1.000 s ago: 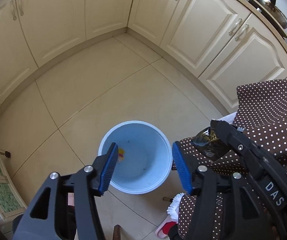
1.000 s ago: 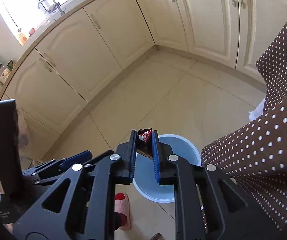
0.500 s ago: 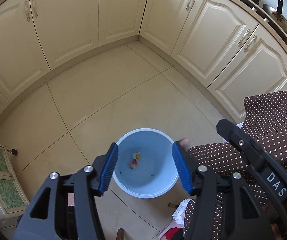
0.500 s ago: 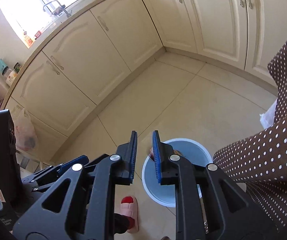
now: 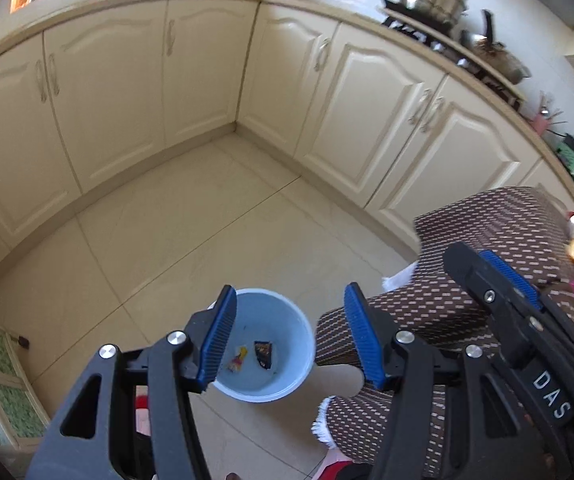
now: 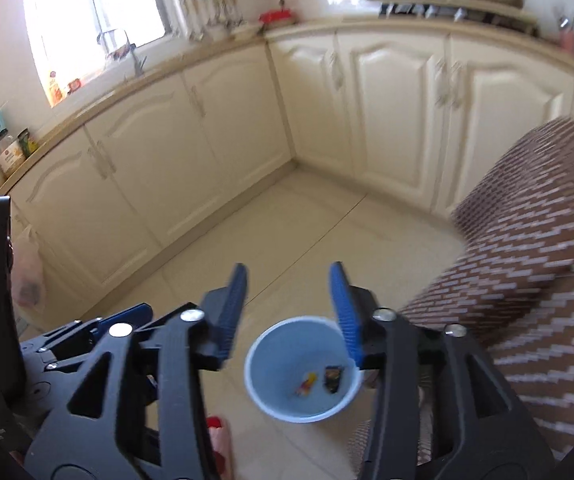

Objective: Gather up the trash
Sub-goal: 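Grasp the orange peel with the left gripper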

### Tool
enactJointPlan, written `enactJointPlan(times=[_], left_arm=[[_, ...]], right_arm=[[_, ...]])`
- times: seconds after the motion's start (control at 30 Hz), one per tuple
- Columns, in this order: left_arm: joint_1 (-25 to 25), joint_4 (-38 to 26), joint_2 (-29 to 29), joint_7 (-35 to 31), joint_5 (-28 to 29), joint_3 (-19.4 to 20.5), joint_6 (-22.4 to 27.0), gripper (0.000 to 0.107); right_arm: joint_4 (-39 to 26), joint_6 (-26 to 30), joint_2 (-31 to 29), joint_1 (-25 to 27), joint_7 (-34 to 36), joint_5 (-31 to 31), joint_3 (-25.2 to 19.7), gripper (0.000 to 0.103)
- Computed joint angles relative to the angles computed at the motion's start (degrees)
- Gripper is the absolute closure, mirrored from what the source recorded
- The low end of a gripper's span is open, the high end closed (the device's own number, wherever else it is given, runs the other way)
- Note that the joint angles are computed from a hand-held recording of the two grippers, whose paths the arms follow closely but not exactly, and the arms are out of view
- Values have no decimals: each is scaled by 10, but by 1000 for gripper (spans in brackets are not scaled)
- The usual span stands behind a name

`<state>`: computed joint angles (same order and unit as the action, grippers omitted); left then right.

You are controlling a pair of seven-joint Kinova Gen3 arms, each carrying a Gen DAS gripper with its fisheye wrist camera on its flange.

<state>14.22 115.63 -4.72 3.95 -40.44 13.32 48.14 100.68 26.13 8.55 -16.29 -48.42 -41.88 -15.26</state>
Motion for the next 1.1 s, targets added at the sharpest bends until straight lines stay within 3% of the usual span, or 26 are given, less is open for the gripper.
enactJointPlan(times=[0.1, 0.2, 0.33, 0.5, 0.6, 0.77, 1.1], left_arm=[[24, -33, -6, 13, -25, 34, 34, 50], [60, -84, 13, 16, -61, 67, 79, 48], [121, -158, 63, -9, -99, 81, 105, 46], [178, -257, 143, -79, -118, 77, 108, 45], [194, -307, 185, -135, -103, 69, 92, 45], [220, -402, 259, -216, -77, 50, 114, 45], [241, -531, 347, -322, -4, -5, 168, 48]], right_arm=[[31, -4, -55, 22, 30, -30, 17, 57], [66, -2, -113, 35, 78, -75, 65, 54], [103, -10, -171, 46, 104, -89, 141, 52], [108, -3, -186, 59, 106, -81, 233, 51], [97, 12, -175, 75, 94, -69, 262, 50], [79, 40, -147, 115, 100, -84, 275, 48], [23, 91, -93, 189, 65, -61, 221, 42]])
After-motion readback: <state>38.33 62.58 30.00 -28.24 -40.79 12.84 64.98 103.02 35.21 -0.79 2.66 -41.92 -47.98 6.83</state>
